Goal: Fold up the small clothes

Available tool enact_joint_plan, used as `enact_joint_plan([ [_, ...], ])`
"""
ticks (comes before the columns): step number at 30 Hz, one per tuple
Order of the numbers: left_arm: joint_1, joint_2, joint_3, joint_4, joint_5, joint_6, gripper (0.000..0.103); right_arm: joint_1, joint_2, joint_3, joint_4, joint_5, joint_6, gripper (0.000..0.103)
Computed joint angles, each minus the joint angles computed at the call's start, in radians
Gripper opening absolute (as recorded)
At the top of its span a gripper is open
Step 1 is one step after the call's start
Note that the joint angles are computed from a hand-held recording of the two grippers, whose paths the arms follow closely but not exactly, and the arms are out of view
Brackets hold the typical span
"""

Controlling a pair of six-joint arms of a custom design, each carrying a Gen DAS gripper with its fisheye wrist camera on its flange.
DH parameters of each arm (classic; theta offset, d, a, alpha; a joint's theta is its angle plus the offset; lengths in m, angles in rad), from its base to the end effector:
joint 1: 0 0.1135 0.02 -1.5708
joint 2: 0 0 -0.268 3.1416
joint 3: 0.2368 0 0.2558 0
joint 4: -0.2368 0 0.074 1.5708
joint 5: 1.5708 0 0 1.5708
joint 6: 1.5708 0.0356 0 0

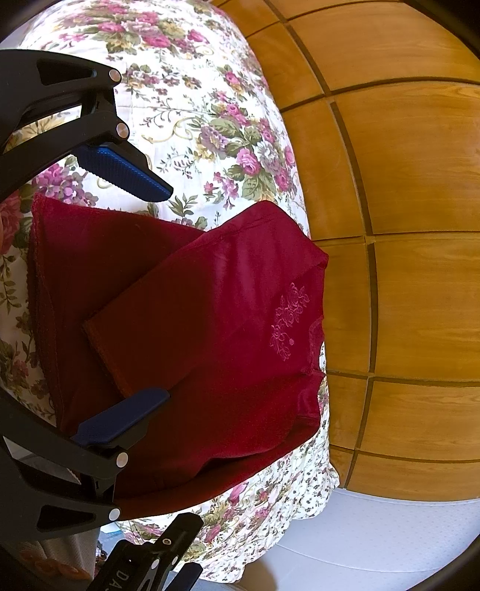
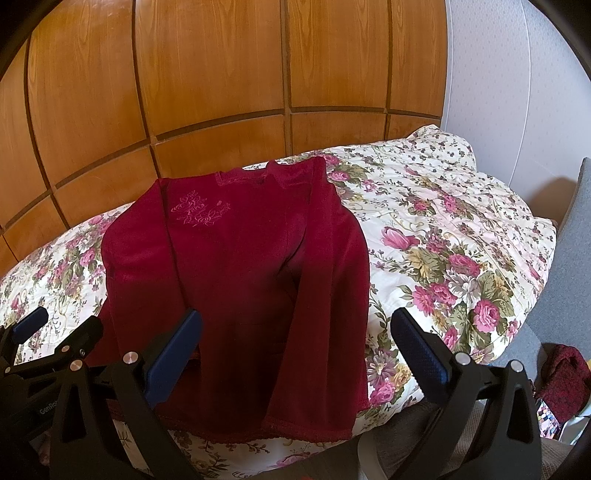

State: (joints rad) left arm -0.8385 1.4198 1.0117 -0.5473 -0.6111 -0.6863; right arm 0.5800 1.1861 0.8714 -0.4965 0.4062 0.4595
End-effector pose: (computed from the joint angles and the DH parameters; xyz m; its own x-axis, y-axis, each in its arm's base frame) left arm 0.2099 -0.2030 0.2506 -0.6679 -0.0333 -0.7435 -0.0461 0.9989 -0.0034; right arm 0.2151 0.1241 0.2646 -0.6659 0.0508 -0.7443 0.0218 0.9986 0.0486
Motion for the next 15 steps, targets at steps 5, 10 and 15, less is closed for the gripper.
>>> enact_joint_plan([
  [5,0.003,-0.004,-0.015,0.011,0.007,0.001,0.1,-0.006,-0.009,-0.007,-0.001,-0.004,-0.001,0.101],
  [10,0.001,0.006,-0.005,0.003,0.007,-0.001,0.1,-0.006,-0.013,-0.015,0.005,-0.004,-0.006,0.101],
  [15,0.006,0.011,0.001,-0.005,0.012,-0.001,0.1,-0.006,-0.01,-0.008,-0.002,-0.004,0.0,0.101],
])
